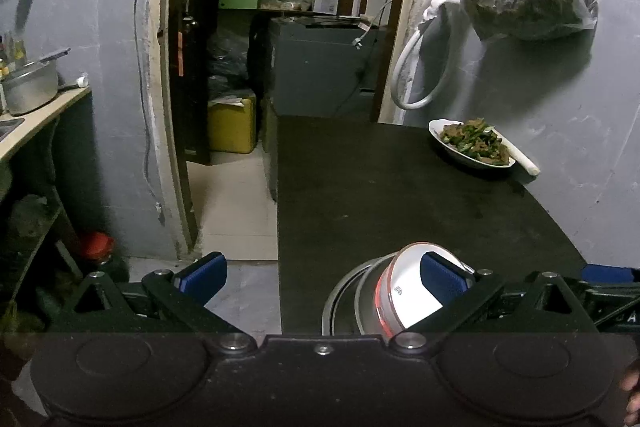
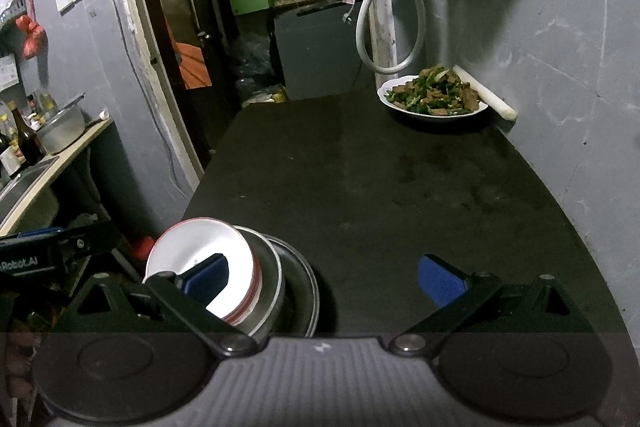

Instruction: Organize plates and bowls

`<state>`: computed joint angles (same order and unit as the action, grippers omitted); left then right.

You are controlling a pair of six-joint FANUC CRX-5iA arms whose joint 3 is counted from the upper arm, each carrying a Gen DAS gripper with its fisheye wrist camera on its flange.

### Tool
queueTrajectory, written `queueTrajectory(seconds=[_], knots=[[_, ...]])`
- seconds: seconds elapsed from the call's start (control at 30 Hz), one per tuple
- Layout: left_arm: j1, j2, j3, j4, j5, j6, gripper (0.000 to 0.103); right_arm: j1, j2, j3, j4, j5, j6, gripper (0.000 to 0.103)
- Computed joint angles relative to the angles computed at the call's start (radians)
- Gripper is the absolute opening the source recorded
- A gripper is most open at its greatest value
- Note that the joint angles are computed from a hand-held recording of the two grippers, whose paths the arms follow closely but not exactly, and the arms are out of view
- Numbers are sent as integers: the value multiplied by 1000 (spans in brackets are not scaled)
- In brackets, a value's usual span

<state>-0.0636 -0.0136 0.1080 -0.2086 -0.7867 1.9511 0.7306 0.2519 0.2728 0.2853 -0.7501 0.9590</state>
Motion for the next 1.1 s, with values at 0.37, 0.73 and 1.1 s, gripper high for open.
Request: queueTrajectory(seconds=[0.37,0.73,1.1], knots=[[10,-25,-17,45,-13,-48,102,4,-36,-35,1,22,-11,103],[66,-73,-110,190,9,-206,102,42,-64,-82,92,20,-109,103],[132,-166,-243,375,80,-405,102,122,-126,-176,276,-43,-339,103]])
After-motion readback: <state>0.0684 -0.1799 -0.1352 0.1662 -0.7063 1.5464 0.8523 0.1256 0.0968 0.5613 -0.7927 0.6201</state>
